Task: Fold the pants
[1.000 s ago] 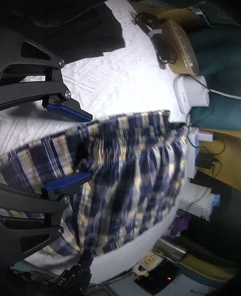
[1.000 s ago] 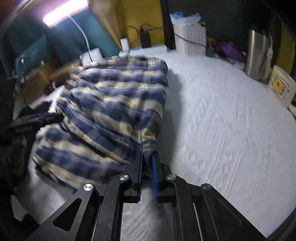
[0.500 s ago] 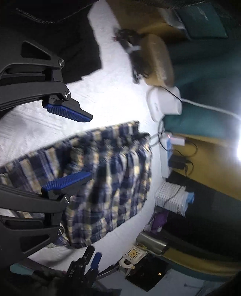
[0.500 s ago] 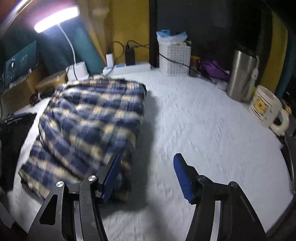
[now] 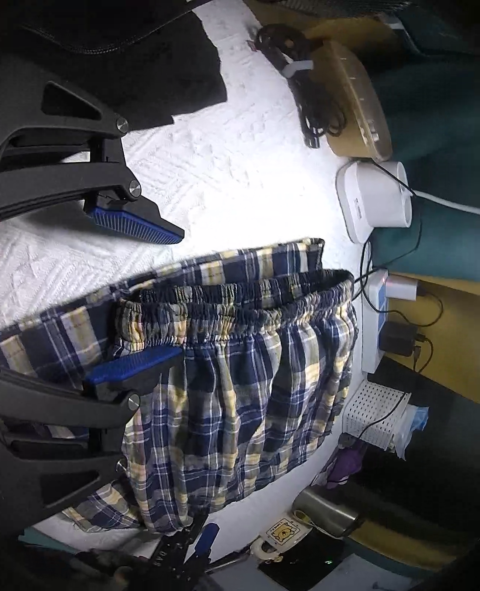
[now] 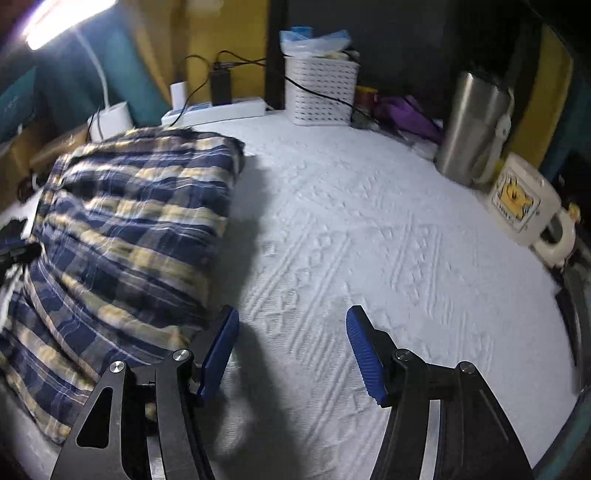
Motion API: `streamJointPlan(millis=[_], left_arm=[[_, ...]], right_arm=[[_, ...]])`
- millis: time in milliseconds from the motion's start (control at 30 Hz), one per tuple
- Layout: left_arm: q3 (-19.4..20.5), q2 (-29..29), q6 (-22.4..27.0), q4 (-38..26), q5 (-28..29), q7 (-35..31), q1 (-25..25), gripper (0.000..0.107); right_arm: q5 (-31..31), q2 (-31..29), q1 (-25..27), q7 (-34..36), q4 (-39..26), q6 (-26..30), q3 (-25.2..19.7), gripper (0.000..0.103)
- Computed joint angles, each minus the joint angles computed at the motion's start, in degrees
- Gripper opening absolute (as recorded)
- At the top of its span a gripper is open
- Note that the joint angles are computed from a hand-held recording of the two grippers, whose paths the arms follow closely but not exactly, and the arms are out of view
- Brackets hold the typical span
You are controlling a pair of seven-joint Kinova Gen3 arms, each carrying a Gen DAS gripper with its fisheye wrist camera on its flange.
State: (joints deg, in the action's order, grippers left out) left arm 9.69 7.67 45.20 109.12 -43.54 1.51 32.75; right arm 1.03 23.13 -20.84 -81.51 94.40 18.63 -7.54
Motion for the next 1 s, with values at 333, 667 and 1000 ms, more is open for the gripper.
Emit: streamJointPlan(millis=[333,667,1000], left_arm=[[1.68,-2.26,6.06,-3.54,-2.35,-1.73,0.17,0.058],[-1.44,1.77,-1.93,-6.65,1.65,-9.16,-5.10,0.058],[-5.98,3.70,-7.84,-5.11,7.17,-15.35,-6.02,0.062]], right_arm=[[-9.52,4.25,8.45,14.07,-9.24,3.36,-10.39,0.064],[-14.11,11.52,4.38,20.05,-22.51,11.64,-9.18,0.064],[-12.03,18.07,-0.43,19.31,-33.29,17.13,-5.24,0.064]])
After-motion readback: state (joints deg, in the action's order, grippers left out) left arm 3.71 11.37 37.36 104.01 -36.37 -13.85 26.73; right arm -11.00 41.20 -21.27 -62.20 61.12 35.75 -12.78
